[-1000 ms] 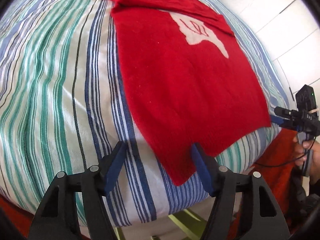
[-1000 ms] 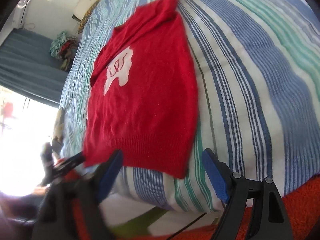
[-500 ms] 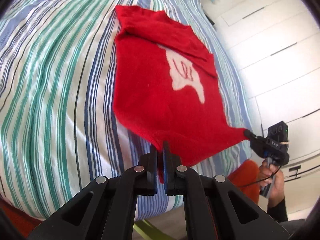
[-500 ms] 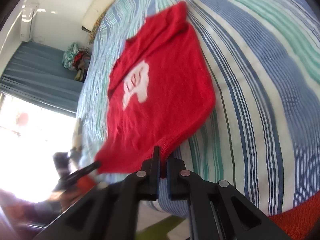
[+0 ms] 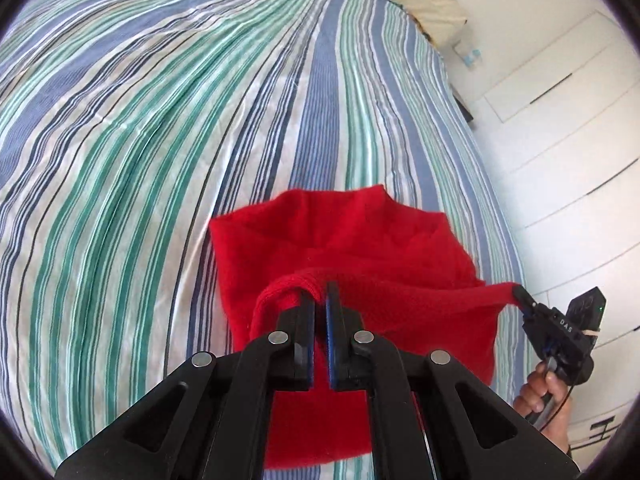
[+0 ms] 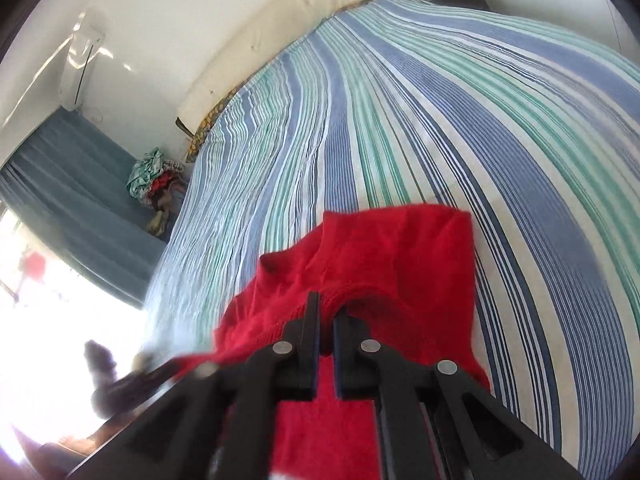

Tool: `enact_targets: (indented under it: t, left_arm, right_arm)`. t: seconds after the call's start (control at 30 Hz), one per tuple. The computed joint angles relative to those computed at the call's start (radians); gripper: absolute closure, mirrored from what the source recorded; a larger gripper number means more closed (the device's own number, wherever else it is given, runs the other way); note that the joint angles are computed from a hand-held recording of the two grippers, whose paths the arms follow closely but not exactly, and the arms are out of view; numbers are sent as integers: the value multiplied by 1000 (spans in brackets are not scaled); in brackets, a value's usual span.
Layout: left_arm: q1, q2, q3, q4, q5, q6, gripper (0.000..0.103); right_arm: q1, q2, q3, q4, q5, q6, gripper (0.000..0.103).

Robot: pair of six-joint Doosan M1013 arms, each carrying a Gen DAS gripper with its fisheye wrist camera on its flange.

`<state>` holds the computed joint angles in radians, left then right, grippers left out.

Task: Fold small clothes
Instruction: 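Grasp the sweater hem with both tools and fold it up toward the collar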

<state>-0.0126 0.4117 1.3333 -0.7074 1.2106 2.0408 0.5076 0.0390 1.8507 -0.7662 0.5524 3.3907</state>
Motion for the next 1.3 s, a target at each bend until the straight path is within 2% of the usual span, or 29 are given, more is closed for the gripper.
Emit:
enact_targets:
  t: [0.17,0.27,0.3,0.33,0.37,0.4,0.43,0.47,0.53,0.6,0.7,0.8,0.87,0.9,0.93,1.0,1.03,1.07,1.1,1.17,1.3]
  left_arm:
    - [-43,71,-75,78,-35,-47,99]
    - [-59,112,-125,118,-15,-116,86]
    - [-61,121,-138,138,-15,-149,64]
    - [-63,120,-141,170,-37,-185,37]
    - [-61,114,-136,186,-69,-207,28]
    - [-55,103,-126,184,-99,-212,21]
    - [-46,96,-119,168,-118,-207,21]
    - [-38,87,-111,158,-128,-202,21]
    - [-26,55,-76,134,-164,-168,21]
    - [-20,7,-15,99,-204,-75,21]
    - [-21,-74,107,57,-228,108,16]
    - [-45,-129,222,136,-242,181,12]
    - [-72,-139,270,279,-265,136,13]
    - [-73,-145,289,306,-281,123,14]
    - [-64,-160,311,289,-306,136,14]
    - [-44,-192,330,273,-309,120,14]
    - [-31,-204,335,252,-291,119,14]
    - [-19,-218,345,233,-281,125,14]
    - [-13,-235,358,228,-286,132,13]
    - [-15,-271,397,252,-331,143,12]
    - [-23,-320,451,308,-391,143,12]
  right_arm:
    - [-90,73,-36,76,-33,-81,98]
    - [-121,98,-27,85,-68,-81,97]
    - [-130,104,-25,83,-89,-72,94]
    - [-136,107,-20,78,-104,-55,90]
    - [-140,108,-17,64,-104,-32,70]
    - [-141,106,-12,31,-103,10,43]
    - [-141,99,-4,-13,-112,58,34]
    - [-139,92,2,-56,-112,101,32]
    - [-125,76,0,-77,-78,77,32]
    - [-98,69,-21,-64,-21,-25,32]
    - [-46,61,-43,-5,11,-228,32]
    - [16,58,-37,96,8,-429,33]
    - [38,60,-12,214,4,-549,33]
    - [43,67,-2,274,36,-591,35]
    - [49,71,13,298,102,-591,37]
    - [81,61,40,208,192,-468,57]
    - [97,49,43,166,231,-403,57]
    - [120,39,42,131,273,-331,51]
    - [145,27,43,87,298,-258,39]
    - [205,10,46,-7,332,-149,32]
    - [293,37,13,-35,395,-133,32]
